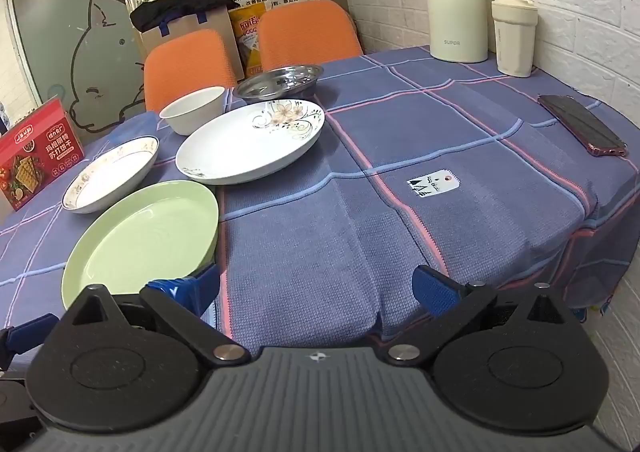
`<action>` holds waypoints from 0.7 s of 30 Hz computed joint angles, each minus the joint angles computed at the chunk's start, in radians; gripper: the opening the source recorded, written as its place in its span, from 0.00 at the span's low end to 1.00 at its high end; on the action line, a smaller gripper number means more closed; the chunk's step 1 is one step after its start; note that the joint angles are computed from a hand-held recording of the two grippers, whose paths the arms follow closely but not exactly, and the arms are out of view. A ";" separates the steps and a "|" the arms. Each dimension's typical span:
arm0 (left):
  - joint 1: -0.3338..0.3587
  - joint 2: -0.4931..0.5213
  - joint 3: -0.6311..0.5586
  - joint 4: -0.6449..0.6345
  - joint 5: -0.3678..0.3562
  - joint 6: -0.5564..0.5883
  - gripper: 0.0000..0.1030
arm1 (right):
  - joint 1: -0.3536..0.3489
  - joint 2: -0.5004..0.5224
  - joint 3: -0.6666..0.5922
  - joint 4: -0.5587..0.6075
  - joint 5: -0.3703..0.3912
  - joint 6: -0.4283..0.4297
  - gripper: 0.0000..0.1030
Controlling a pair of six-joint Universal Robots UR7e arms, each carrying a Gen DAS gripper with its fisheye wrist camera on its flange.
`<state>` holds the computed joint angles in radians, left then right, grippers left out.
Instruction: Organize plates and bowls
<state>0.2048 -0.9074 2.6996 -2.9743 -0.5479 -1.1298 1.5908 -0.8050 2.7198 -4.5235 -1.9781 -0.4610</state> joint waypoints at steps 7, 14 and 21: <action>0.002 0.004 0.002 -0.011 0.001 0.000 1.00 | -0.003 -0.009 0.002 0.016 0.007 0.002 0.88; 0.006 0.003 0.003 -0.019 -0.004 0.004 1.00 | -0.003 -0.008 -0.001 0.022 0.006 0.001 0.88; 0.014 0.003 0.004 -0.026 -0.009 0.008 1.00 | -0.004 0.001 -0.002 0.020 0.006 0.005 0.88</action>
<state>0.2192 -0.9049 2.7036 -3.0001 -0.5574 -1.1219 1.5865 -0.8041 2.7176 -4.5037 -1.9720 -0.4558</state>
